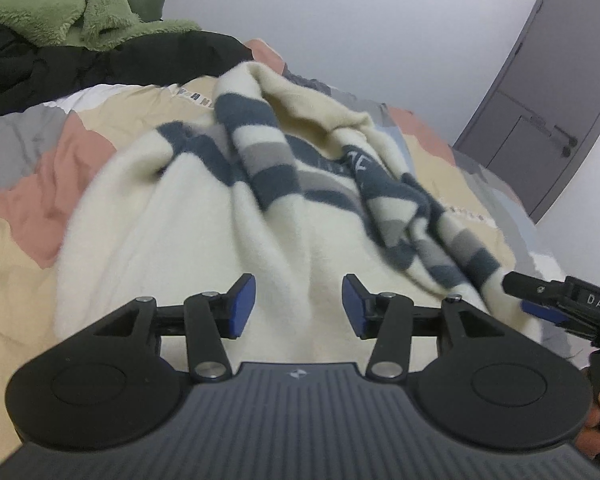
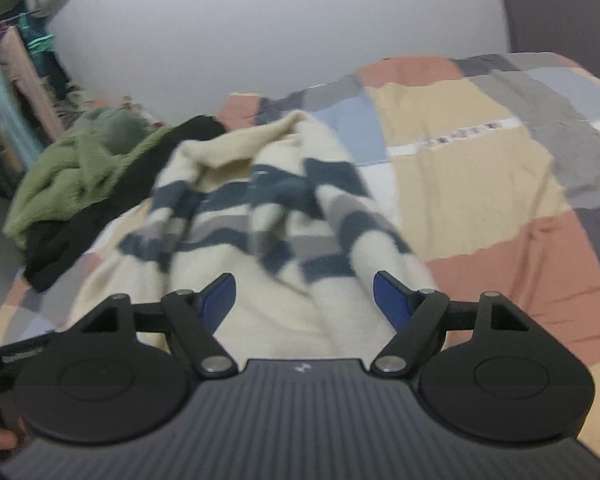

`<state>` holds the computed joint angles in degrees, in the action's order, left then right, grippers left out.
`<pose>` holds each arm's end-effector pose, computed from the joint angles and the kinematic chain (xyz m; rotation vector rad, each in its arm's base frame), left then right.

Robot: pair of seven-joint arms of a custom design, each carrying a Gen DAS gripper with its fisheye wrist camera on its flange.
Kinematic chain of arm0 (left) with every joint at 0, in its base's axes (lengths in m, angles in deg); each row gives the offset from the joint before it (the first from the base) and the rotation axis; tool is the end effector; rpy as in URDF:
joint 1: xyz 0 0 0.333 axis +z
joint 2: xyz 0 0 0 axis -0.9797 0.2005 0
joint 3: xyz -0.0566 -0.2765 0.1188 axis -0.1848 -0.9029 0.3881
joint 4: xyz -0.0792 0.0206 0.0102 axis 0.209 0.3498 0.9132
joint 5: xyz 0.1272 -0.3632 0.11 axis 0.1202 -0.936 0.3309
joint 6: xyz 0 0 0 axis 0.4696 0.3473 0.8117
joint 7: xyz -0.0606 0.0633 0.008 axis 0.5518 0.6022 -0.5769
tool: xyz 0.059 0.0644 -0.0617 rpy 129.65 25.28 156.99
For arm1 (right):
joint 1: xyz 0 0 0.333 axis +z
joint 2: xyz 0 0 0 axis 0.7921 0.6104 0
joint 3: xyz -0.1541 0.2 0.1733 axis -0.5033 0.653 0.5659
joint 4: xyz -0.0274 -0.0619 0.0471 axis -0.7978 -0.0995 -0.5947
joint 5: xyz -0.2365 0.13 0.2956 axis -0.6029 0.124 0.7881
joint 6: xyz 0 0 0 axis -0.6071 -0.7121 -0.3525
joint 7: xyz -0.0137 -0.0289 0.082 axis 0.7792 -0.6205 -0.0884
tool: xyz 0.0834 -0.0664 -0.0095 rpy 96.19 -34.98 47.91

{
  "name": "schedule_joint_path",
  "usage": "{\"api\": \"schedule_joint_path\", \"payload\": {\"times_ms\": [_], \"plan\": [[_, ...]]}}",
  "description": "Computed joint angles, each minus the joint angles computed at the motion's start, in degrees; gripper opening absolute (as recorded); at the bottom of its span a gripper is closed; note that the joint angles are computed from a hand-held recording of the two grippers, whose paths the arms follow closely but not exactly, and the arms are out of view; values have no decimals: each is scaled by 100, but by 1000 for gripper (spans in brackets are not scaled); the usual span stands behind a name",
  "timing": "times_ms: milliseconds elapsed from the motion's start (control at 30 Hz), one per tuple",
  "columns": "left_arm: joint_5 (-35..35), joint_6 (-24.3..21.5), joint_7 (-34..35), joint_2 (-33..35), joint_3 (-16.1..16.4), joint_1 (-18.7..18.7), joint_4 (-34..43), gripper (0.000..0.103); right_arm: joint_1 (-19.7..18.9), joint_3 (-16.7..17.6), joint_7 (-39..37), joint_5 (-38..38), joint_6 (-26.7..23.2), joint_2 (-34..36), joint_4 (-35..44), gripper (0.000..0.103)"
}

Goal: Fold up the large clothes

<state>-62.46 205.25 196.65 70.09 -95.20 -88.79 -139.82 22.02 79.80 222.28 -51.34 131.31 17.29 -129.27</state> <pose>0.5495 -0.1893 0.4112 -1.4718 2.2643 -1.3693 0.3941 0.0391 0.4386 -1.0110 2.0633 -0.8187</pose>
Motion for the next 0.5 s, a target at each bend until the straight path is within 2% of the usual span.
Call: {"api": "schedule_joint_path", "payload": {"times_ms": [167, 267, 367, 400, 500], "plan": [[176, 41, 78, 272, -73, 0, 231, 55, -570, 406, 384, 27, -34, -197, -34, 77], [271, 188, 112, 368, -140, 1, 290, 55, -675, 473, 523, 37, -33, -202, -47, 77], [263, 366, 206, 433, -205, 10, 322, 55, -1147, 1025, 820, -130, -265, -747, -32, 77], [307, 367, 163, 445, -213, 20, 327, 55, -1233, 1110, 882, -227, -261, -873, -37, 77], [337, 338, 154, 464, -242, 60, 331, 55, -1188, 998, 987, -349, -252, -879, -65, 78]]}}
